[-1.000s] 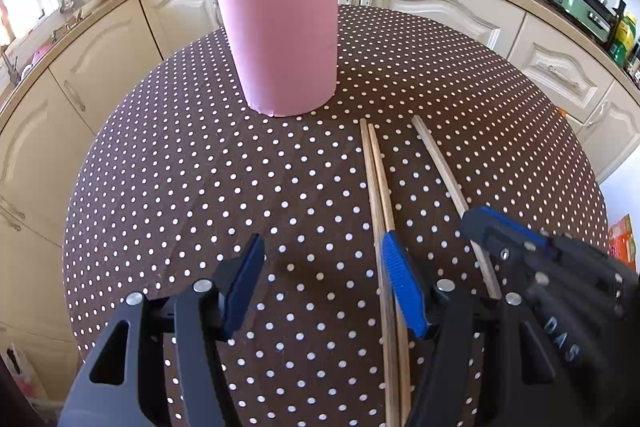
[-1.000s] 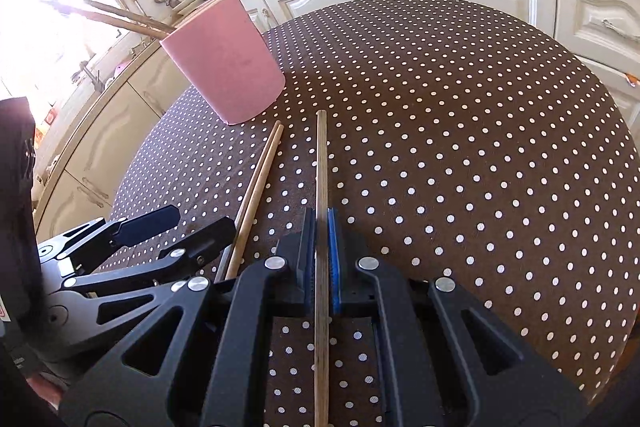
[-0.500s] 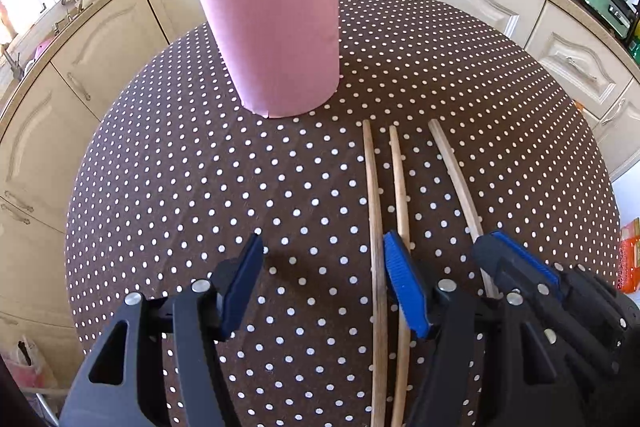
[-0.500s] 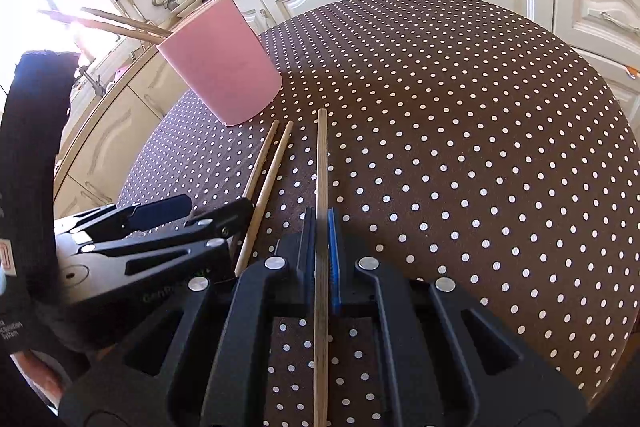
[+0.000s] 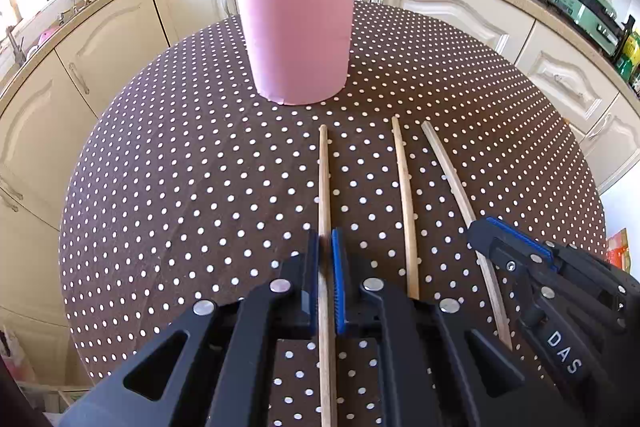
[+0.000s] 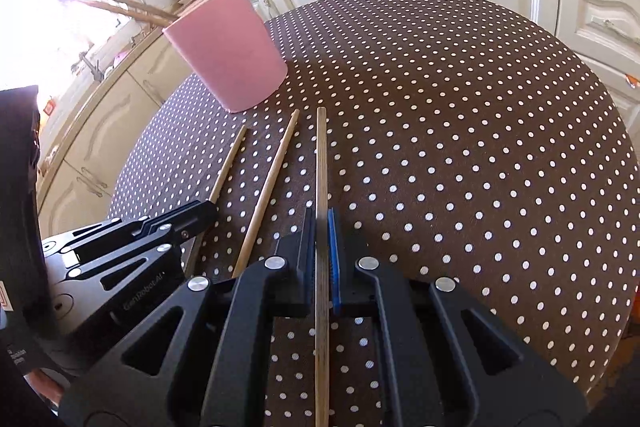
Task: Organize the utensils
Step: 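Lift both held chopsticks up toward the pink cup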
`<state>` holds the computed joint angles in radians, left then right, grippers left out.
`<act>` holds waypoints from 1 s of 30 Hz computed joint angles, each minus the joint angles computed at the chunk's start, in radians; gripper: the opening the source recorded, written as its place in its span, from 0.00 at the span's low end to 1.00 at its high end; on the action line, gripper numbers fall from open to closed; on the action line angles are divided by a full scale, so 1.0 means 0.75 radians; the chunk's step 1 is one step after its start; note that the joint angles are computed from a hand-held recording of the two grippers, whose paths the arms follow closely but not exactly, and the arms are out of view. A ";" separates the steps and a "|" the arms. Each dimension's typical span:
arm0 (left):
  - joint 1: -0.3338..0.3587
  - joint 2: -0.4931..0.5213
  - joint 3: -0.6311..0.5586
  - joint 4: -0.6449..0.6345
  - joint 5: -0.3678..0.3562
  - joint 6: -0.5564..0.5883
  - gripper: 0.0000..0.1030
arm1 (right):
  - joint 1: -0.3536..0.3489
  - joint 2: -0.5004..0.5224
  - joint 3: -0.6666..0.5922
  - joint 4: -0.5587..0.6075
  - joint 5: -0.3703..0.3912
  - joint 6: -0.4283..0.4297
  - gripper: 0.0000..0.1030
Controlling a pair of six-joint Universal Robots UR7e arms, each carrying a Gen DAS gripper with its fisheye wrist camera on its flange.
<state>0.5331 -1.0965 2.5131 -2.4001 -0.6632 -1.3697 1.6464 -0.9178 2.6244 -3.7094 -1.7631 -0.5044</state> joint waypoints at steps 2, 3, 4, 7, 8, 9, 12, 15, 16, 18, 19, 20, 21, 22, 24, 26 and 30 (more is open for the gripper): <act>-0.012 0.003 0.037 -0.045 0.004 -0.014 0.07 | 0.037 0.038 -0.008 -0.052 -0.058 -0.005 0.07; -0.018 0.002 0.050 -0.060 0.005 -0.018 0.07 | 0.052 0.056 -0.013 -0.071 -0.081 -0.005 0.07; -0.018 0.003 0.057 -0.077 0.009 -0.017 0.07 | 0.070 0.072 -0.020 -0.082 -0.106 -0.009 0.07; -0.037 -0.012 0.100 -0.114 0.007 -0.035 0.07 | 0.114 0.127 -0.042 -0.133 -0.166 -0.028 0.07; -0.051 -0.036 0.130 -0.119 0.001 -0.048 0.07 | 0.135 0.156 -0.052 -0.163 -0.196 -0.040 0.07; -0.061 -0.044 0.145 -0.125 -0.003 -0.057 0.07 | 0.156 0.187 -0.064 -0.198 -0.228 -0.056 0.07; -0.099 -0.078 0.201 -0.133 -0.003 -0.100 0.07 | 0.212 0.288 -0.096 -0.318 -0.309 -0.108 0.07; -0.158 -0.130 0.268 -0.120 -0.008 -0.162 0.07 | 0.210 0.296 -0.107 -0.306 -0.289 -0.101 0.07; -0.173 -0.143 0.286 -0.124 -0.012 -0.173 0.07 | 0.200 0.289 -0.106 -0.295 -0.269 -0.090 0.07; -0.194 -0.164 0.304 -0.113 -0.014 -0.198 0.07 | 0.176 0.258 -0.101 -0.248 -0.222 -0.064 0.07; -0.205 -0.175 0.314 -0.108 -0.006 -0.212 0.07 | 0.148 0.223 -0.089 -0.221 -0.184 -0.063 0.07; -0.232 -0.215 0.336 -0.074 -0.009 -0.242 0.07 | 0.136 0.205 -0.083 -0.208 -0.157 -0.055 0.07; -0.252 -0.243 0.349 -0.050 -0.007 -0.264 0.07 | 0.128 0.190 -0.078 -0.209 -0.135 -0.050 0.07; -0.279 -0.290 0.363 -0.002 -0.012 -0.302 0.07 | 0.124 0.179 -0.073 -0.218 -0.118 -0.050 0.07; -0.312 -0.351 0.369 0.078 -0.007 -0.353 0.07 | 0.122 0.150 -0.060 -0.225 -0.072 -0.048 0.07; -0.377 -0.428 0.375 0.202 0.004 -0.431 0.07 | 0.117 0.121 -0.052 -0.225 -0.027 -0.048 0.07; -0.484 -0.548 0.362 0.437 0.030 -0.553 0.07 | 0.123 0.104 -0.034 -0.311 0.013 -0.060 0.07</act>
<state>0.1702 -1.5078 2.7848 -2.0724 -0.6408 -1.7843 1.7385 -0.8397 2.5990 -3.9424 -1.7535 -0.5495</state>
